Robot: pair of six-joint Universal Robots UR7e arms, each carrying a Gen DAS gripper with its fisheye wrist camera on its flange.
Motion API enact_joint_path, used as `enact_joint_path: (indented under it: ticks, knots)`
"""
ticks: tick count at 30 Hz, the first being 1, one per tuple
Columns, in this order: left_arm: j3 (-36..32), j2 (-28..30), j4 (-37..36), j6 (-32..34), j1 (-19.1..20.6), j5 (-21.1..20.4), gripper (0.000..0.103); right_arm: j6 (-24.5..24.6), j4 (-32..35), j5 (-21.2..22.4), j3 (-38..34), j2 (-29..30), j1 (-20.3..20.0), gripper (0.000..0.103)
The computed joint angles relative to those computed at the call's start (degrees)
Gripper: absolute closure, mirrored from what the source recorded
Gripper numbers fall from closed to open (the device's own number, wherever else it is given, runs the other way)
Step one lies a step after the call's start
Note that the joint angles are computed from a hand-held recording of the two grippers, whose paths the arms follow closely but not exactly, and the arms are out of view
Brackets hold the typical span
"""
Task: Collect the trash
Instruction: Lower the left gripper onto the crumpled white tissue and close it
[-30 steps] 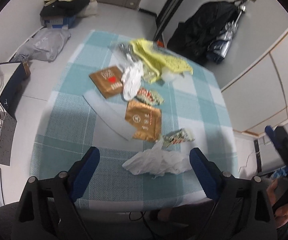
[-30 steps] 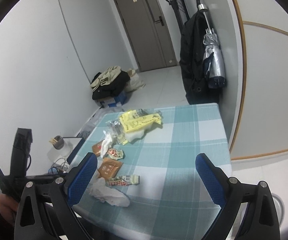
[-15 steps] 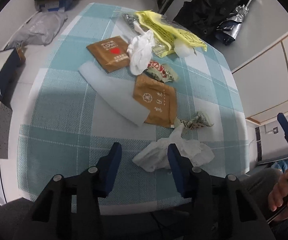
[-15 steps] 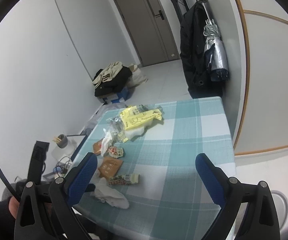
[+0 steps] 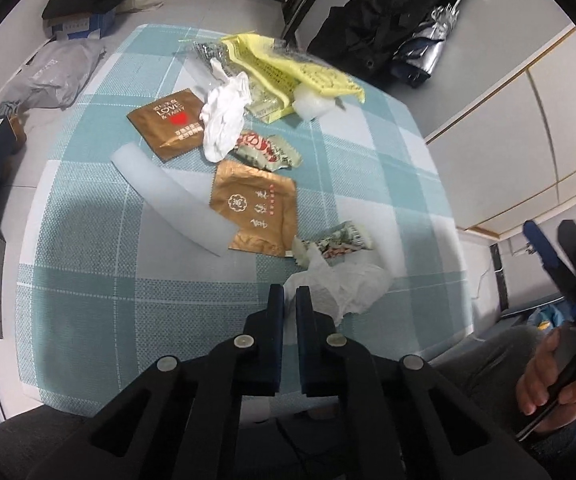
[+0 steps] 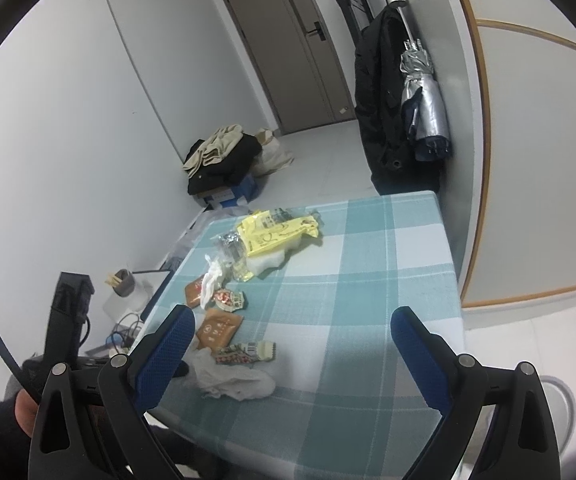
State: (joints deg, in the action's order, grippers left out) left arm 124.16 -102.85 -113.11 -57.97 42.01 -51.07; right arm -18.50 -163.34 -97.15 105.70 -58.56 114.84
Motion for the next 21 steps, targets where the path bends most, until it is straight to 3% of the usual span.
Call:
enact_joint_path:
  ticks: [3, 6, 8, 10, 13, 19, 21]
  knots:
    - [0.07, -0.43, 1.39, -1.74, -0.68, 0.92, 0.101, 0.17, -0.06, -0.25, 0.11, -0.09, -0.04, 0.004]
    - [-0.84, -0.06, 3.46, -5.04, 1.07, -1.67, 0.095, 0.26, -0.28, -0.40, 0.38, -0.31, 0.01, 0.004]
    - [-0.84, -0.24, 3.40, -6.14, 1.60, -3.01, 0.080, 0.21, -0.42, -0.32, 0.50, -0.42, 0.01, 0.004]
    - [-0.47, -0.31, 2.74, -5.76, 0.05, -1.00, 0.051, 0.12, -0.65, -0.16, 0.67, -0.57, -0.03, 0.004]
    - [-0.71, 0.70, 4.37, -4.67, -2.76, 3.42, 0.030, 0.11, -0.70, 0.07, 0.74, -0.68, -0.17, 0.004]
    - [-3.27, 5.94, 7.34, -3.79, -0.70, 3.53, 0.028, 0.24, -0.69, 0.24, 0.79, -0.86, -0.31, 0.004]
    - [-4.90, 8.32, 11.66, -4.63, -0.43, 4.18, 0.028, 0.22, -0.68, 0.14, 0.79, -0.96, -0.38, 0.004]
